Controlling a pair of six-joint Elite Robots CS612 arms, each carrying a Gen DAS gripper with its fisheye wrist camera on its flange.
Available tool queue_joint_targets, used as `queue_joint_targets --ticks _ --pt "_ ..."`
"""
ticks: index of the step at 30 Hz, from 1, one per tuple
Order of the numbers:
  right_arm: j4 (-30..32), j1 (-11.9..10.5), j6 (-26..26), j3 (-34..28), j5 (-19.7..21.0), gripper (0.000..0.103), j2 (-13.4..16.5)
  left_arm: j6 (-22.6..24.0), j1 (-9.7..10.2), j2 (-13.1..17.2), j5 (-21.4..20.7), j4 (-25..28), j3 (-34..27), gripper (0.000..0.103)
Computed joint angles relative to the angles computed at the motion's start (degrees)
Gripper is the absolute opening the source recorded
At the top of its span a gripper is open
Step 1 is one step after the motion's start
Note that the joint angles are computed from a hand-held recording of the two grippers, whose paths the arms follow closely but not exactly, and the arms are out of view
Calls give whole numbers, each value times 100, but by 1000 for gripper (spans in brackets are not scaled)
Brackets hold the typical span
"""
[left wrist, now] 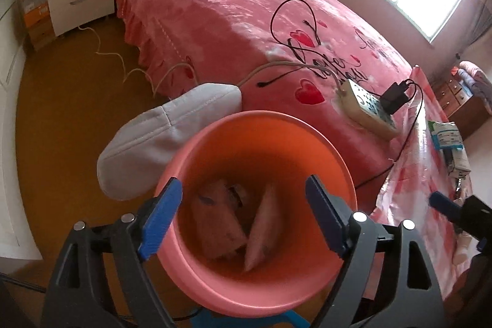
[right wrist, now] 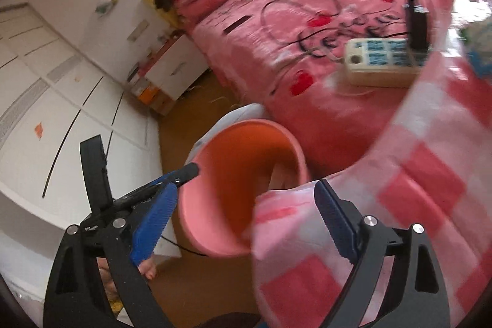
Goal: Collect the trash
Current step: 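Carry both pouches to the orange bucket and open both tools, then swing both tools back toward the table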
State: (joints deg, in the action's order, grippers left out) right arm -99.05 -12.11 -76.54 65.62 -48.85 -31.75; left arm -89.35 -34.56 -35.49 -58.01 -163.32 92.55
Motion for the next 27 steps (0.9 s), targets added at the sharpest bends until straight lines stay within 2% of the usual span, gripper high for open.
queue_joint_targets --ticks 4,8,19,27 --pt "-498 -169 199 102 296 90 -48 106 15 32 -16 111 -119 84" --pt "-1354 -338 378 372 583 90 -140 391 1 66 -26 168 -285 84" --pt "-3018 -674 829 734 1035 94 -121 1606 -82 259 40 -138 -922 85" --pt "-3367 -806 1079 684 1217 94 -26 2383 -197 385 251 32 -1464 89"
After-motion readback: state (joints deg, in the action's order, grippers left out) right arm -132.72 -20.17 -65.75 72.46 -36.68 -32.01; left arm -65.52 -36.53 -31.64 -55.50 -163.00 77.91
